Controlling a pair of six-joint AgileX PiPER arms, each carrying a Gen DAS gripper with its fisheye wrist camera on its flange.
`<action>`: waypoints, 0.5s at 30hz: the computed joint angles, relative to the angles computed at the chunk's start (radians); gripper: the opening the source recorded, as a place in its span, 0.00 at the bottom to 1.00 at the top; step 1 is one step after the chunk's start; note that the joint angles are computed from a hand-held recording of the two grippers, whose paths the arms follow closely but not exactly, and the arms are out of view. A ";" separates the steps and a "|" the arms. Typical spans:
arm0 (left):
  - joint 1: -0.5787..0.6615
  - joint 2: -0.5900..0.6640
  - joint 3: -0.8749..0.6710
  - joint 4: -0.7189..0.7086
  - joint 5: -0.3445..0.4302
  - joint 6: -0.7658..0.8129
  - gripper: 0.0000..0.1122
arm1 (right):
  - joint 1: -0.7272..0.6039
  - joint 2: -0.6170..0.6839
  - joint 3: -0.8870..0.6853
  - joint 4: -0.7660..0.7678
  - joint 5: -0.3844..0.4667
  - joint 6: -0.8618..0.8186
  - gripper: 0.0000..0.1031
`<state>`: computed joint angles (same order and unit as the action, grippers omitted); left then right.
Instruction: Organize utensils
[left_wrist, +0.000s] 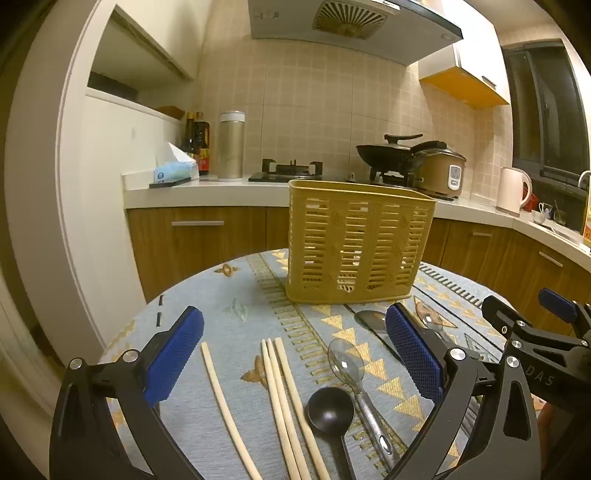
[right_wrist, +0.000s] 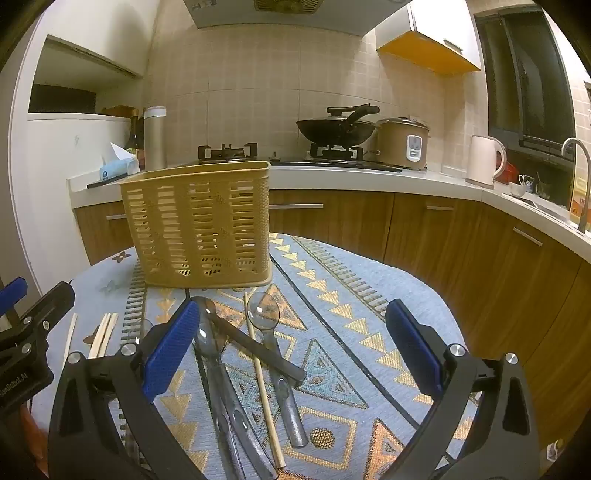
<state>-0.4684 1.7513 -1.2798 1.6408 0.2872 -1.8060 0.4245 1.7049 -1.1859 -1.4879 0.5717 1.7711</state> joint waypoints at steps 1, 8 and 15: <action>0.001 0.000 0.000 -0.001 -0.001 0.000 0.85 | -0.001 0.001 -0.001 0.003 -0.001 -0.001 0.93; 0.007 0.010 -0.011 -0.012 -0.009 0.017 0.85 | -0.002 0.006 -0.005 0.008 -0.004 -0.011 0.93; 0.020 -0.007 0.017 0.051 -0.017 -0.044 0.85 | 0.003 0.008 -0.006 0.005 0.001 -0.014 0.93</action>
<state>-0.4484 1.7447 -1.2628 1.6918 0.2706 -1.8504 0.4273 1.7133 -1.1917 -1.4833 0.5723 1.7573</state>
